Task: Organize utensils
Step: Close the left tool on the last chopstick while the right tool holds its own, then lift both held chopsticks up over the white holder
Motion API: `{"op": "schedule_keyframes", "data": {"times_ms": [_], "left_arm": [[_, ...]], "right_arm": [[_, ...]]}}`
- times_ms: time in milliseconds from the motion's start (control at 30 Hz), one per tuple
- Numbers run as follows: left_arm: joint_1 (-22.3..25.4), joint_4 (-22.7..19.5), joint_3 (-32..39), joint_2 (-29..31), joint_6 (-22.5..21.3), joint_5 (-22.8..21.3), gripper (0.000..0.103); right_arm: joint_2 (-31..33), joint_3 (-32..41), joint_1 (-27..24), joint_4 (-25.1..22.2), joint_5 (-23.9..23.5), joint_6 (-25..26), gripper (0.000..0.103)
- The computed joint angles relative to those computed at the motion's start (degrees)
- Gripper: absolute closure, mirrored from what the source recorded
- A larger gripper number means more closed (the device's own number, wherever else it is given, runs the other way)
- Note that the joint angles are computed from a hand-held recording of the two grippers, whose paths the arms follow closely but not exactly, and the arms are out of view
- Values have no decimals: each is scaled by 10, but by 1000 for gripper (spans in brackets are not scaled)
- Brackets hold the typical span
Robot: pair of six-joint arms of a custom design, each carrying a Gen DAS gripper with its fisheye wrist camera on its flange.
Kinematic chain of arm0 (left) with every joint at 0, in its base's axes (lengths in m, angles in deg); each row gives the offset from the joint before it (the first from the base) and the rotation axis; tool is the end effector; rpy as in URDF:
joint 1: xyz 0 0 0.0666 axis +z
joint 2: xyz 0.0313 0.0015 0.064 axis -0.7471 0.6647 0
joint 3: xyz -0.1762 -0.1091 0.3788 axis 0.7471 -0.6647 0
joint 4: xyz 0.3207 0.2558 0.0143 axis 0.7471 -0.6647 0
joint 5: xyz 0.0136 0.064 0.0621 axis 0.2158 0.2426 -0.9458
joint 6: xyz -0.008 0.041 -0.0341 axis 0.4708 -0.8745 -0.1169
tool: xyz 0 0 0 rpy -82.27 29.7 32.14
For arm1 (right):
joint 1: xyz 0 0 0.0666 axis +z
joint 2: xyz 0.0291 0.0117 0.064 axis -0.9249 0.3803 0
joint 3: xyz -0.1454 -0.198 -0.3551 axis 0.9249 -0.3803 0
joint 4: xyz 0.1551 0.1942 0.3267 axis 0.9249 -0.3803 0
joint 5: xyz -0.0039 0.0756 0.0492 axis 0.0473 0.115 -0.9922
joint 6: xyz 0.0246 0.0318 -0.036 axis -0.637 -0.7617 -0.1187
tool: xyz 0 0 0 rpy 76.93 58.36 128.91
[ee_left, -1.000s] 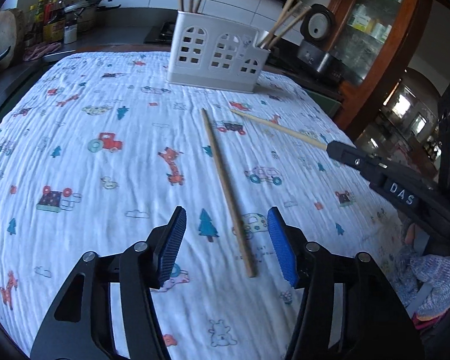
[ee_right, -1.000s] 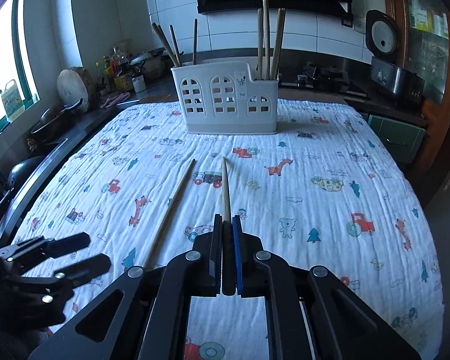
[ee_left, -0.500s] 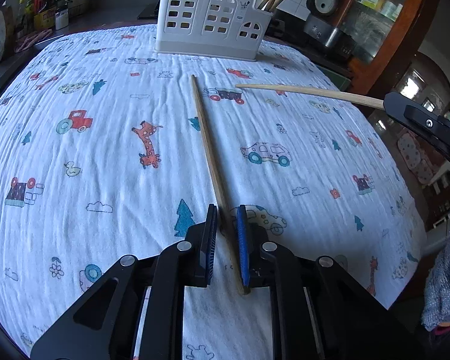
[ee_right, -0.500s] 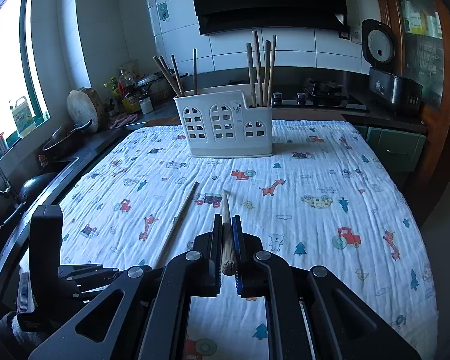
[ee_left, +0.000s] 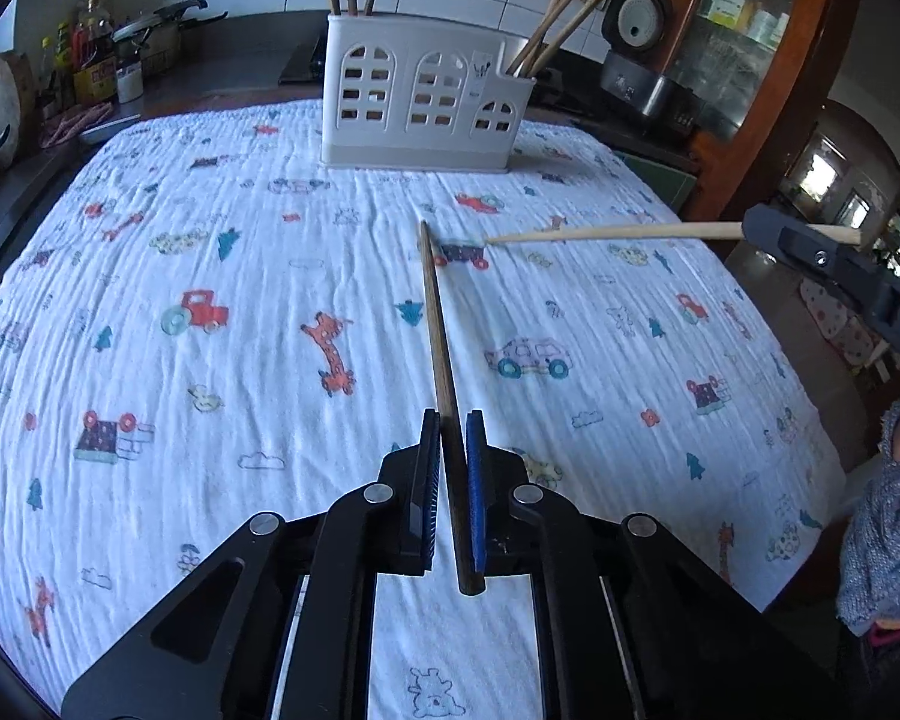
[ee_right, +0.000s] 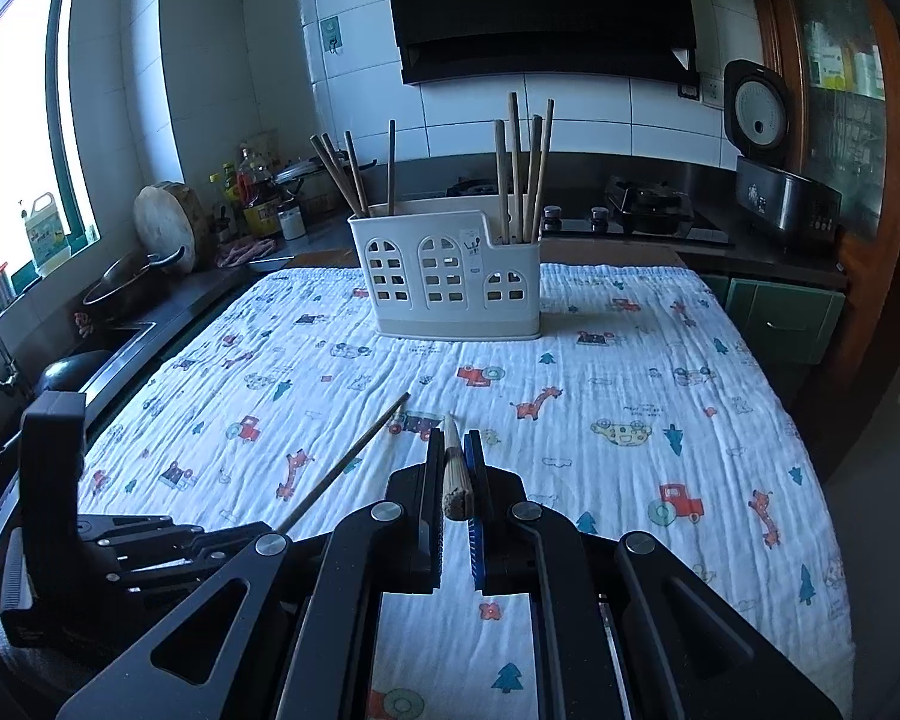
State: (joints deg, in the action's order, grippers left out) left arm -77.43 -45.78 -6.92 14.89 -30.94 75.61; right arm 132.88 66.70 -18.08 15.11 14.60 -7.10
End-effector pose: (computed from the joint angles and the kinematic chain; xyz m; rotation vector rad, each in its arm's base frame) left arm 0.3298 -0.1888 0.3286 0.4334 2.4270 -0.4571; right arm 0.2703 0.2874 0.3881 0.0052 2.2048 0.1703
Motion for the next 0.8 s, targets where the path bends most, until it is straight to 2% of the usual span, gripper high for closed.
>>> {"op": "schedule_keyframes", "data": {"times_ms": [133,433,800], "left_arm": [[11,11,11,-24,-18,3,97],[27,36,36,-31,-59,14,98],[49,9,118,16,-94,46,98]], "right_arm": [[3,12,-6,-4,-2,18,96],[16,45,-31,-13,-30,58,96],[45,120,-73,-51,-90,127,96]]}}
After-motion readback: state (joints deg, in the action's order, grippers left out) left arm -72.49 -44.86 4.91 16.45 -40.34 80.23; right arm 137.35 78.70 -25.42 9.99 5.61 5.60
